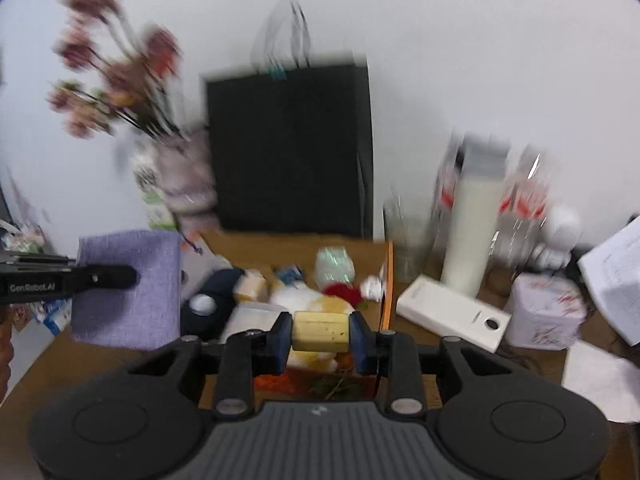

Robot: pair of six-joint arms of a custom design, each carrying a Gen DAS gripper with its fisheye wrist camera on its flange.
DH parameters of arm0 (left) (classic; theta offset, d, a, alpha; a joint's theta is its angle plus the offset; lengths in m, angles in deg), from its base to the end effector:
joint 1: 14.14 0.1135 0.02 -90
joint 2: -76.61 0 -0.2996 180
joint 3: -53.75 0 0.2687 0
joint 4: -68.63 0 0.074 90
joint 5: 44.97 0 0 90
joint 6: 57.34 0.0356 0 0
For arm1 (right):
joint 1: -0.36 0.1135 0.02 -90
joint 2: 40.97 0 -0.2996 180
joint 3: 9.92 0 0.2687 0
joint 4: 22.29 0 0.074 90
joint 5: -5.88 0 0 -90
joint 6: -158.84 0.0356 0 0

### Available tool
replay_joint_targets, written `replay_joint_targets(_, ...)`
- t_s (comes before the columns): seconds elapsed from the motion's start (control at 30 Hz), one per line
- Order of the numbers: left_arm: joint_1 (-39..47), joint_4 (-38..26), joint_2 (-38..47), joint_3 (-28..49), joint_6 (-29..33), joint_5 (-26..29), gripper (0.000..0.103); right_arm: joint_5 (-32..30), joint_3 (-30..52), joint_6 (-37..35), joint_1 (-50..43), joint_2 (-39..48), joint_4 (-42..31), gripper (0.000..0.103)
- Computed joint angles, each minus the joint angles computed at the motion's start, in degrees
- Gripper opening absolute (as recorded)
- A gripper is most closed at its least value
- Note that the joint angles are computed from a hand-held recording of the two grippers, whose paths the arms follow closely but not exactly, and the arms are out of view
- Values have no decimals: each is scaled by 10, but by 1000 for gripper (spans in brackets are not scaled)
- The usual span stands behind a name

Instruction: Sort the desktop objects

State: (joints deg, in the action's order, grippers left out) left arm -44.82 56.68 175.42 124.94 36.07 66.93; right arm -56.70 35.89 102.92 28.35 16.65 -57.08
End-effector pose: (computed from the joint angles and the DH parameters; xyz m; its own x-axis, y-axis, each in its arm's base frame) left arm 0.3256 -0.2086 0.2168 -0.5040 0.3632 -0.7836 0.7520 0.6308 -0.1913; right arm 0.1800 0.0771 0.2348 -0.6083 0.2400 -0.7566 0.2459 0.9633 0.1079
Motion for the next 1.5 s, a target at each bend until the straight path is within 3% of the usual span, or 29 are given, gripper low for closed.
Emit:
replay_joint_targets(0.07,3,-24,80,75,-7,-14,7,-73,19,-32,-74,82,34,29)
replay_joint_targets(0.13,9,-74,143,145,4,-9,8,-101,34,-47,-105,150,55,29)
replay_joint_targets(0.17,6,-70,166,163,-2,-33,10,-105,46,-52,-115,185,58,29)
replay_joint_targets(0.23,-1,-46,196,176,-3,-79,29,-107,63,-52,-128,238,64,29)
replay_joint_targets(0.27,-1,-27,204,174,-5,-84,56,-107,75,-55,-133,264,61,30)
replay_joint_targets(0.3,0,-6,208,170,-9,-88,71,-102,75,-51,-134,275,73,30)
replay_joint_targets(0.37,-2,16,213,173,-13,-86,77,-101,81,-56,-133,283,93,34)
replay_joint_targets(0.43,-8,-2,223,201,-10,-88,90,-98,95,-57,-132,289,109,48)
replay_joint_targets(0.47,-14,-13,228,216,-10,-108,97,-98,106,-59,-132,295,115,60)
replay_joint_targets(0.5,-21,-21,231,230,-16,-130,97,-99,120,-57,-134,305,118,70)
replay_joint_targets(0.53,-25,-31,234,243,-20,-143,98,-100,136,-56,-137,315,118,74)
replay_joint_targets(0.7,-38,-53,223,259,-55,-208,103,-76,185,-31,-123,344,108,81)
replay_joint_targets(0.9,-44,-45,169,193,-53,-253,103,-61,154,-16,-94,306,121,84)
replay_joint_targets(1.07,-47,-13,82,98,-79,-268,103,-2,97,25,-36,226,122,85)
replay_joint_targets(1.17,-57,29,24,18,-112,-303,103,56,56,48,21,181,133,91)
replay_joint_targets(1.3,-77,70,-44,-76,-127,-335,103,128,23,98,104,138,105,91)
replay_joint_targets(1.5,-118,126,-146,-229,-129,-371,103,267,-19,272,297,122,14,94)
